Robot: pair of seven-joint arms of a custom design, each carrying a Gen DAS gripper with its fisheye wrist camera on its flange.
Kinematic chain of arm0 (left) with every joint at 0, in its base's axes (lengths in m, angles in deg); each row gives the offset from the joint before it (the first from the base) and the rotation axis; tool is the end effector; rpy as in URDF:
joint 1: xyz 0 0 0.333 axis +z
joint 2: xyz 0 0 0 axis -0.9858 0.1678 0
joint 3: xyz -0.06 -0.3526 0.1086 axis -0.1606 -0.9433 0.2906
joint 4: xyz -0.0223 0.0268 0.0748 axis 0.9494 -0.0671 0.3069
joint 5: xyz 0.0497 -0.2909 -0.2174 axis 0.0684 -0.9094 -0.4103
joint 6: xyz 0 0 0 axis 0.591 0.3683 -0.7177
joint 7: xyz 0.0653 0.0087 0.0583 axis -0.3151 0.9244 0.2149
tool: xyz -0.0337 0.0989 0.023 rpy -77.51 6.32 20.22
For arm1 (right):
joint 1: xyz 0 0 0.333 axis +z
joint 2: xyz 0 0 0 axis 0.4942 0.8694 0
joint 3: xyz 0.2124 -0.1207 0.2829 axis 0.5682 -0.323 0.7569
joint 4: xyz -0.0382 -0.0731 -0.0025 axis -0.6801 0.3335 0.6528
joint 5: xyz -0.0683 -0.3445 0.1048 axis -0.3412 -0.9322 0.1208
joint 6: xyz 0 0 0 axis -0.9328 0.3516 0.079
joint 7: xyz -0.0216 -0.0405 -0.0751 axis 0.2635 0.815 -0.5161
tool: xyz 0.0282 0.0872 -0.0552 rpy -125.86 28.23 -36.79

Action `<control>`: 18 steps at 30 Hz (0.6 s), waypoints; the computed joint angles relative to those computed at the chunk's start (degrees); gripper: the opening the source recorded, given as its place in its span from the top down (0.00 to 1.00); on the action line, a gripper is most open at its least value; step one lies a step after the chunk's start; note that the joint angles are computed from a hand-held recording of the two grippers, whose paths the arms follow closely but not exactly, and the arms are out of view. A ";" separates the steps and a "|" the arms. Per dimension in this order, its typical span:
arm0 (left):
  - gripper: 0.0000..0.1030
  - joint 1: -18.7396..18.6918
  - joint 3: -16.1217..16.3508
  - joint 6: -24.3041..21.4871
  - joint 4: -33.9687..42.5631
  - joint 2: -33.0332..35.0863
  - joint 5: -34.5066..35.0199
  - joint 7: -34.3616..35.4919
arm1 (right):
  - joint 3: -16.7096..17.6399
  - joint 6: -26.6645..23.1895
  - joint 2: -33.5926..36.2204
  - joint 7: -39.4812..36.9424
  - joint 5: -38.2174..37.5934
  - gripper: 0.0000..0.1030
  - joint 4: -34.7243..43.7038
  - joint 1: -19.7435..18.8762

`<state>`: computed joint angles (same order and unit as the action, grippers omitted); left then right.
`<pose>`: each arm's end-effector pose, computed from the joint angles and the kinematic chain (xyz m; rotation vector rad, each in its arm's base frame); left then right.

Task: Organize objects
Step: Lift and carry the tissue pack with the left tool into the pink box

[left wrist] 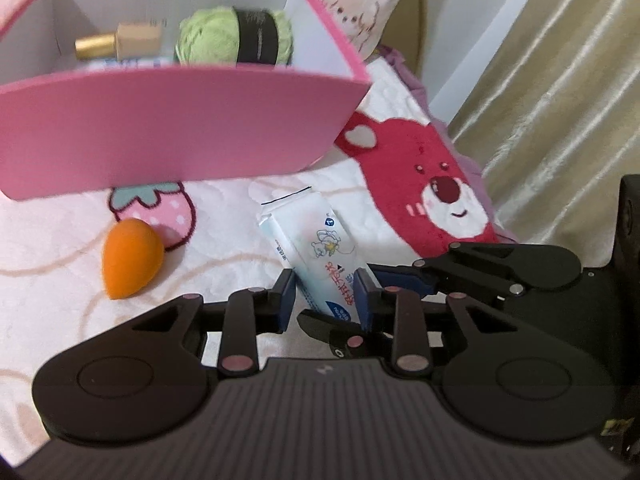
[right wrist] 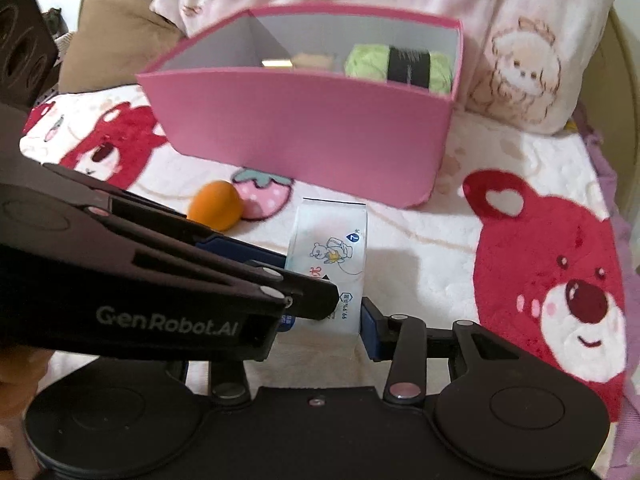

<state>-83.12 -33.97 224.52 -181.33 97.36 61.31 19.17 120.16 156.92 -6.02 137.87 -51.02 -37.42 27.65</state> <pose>0.5346 -0.1394 0.3137 -2.1915 1.5774 -1.0396 0.5810 0.3095 0.3315 -2.3259 0.8770 -0.2865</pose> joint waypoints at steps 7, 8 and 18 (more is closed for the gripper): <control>0.72 -0.79 0.55 -2.85 -3.38 -7.50 -1.08 0.76 | 3.66 5.68 -4.03 4.89 -2.09 0.54 -4.83 -3.40; 0.72 -0.43 0.33 -2.91 -3.92 -8.58 -0.74 0.41 | 4.36 5.79 -4.67 5.72 -2.65 0.54 -5.07 -4.01; 0.71 5.53 -1.93 -14.64 -5.82 -20.88 3.13 -5.69 | 13.15 -1.60 -8.45 3.42 -3.68 0.54 -1.69 -8.62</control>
<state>-77.60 -35.91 209.88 -187.14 76.48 64.44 13.48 133.31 155.33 -14.47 141.29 -54.70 -39.11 19.03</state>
